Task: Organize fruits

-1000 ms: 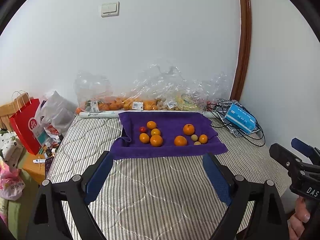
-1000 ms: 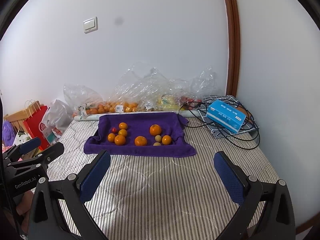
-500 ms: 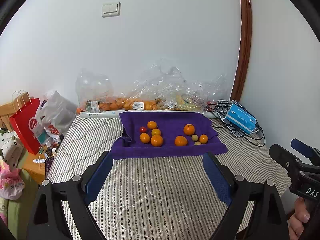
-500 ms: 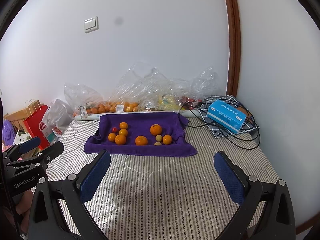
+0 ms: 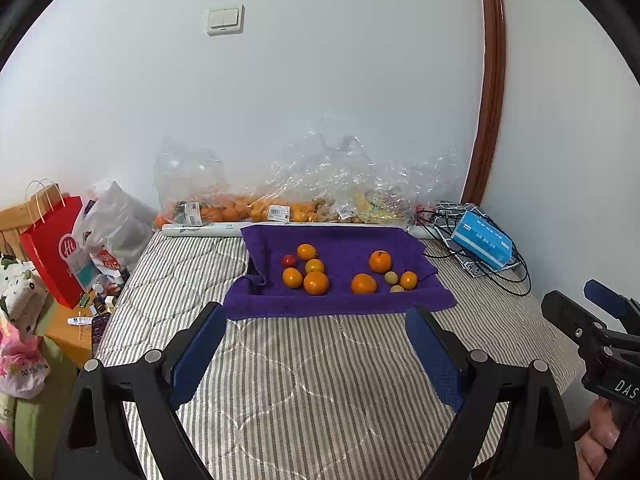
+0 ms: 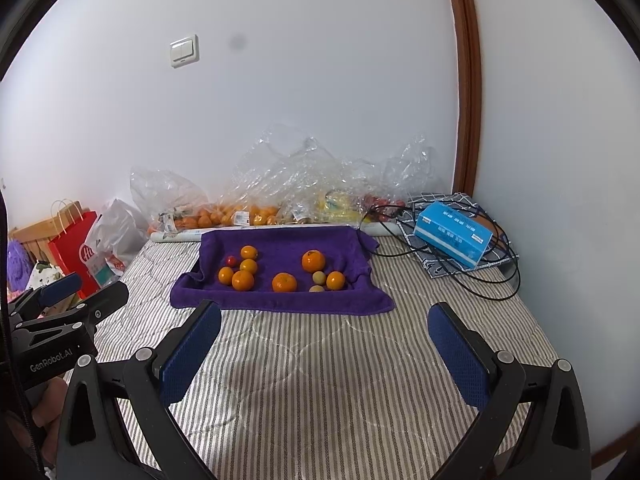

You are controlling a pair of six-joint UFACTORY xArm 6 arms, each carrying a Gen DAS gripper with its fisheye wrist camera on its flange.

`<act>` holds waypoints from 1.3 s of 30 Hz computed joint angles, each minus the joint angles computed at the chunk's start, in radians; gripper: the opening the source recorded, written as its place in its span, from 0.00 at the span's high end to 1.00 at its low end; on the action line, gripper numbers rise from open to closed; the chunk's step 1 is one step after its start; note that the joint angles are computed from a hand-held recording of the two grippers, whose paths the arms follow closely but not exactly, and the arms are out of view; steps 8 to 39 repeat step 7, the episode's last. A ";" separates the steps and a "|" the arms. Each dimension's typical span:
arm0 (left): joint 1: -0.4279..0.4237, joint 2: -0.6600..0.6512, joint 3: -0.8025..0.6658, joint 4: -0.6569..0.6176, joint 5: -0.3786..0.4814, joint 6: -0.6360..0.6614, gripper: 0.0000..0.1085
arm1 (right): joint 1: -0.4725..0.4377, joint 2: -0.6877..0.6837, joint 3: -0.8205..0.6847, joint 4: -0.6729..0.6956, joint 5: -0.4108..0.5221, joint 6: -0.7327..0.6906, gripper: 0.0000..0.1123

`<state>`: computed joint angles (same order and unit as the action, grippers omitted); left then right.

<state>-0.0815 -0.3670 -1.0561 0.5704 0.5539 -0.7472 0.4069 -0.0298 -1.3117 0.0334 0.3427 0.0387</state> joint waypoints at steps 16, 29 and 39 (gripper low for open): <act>-0.001 -0.003 -0.001 0.014 0.005 -0.014 0.16 | 0.003 0.000 0.000 0.007 -0.001 -0.015 0.09; -0.001 -0.003 -0.001 0.014 0.005 -0.014 0.16 | 0.003 0.000 0.000 0.007 -0.001 -0.015 0.09; -0.001 -0.003 -0.001 0.014 0.005 -0.014 0.16 | 0.003 0.000 0.000 0.007 -0.001 -0.015 0.09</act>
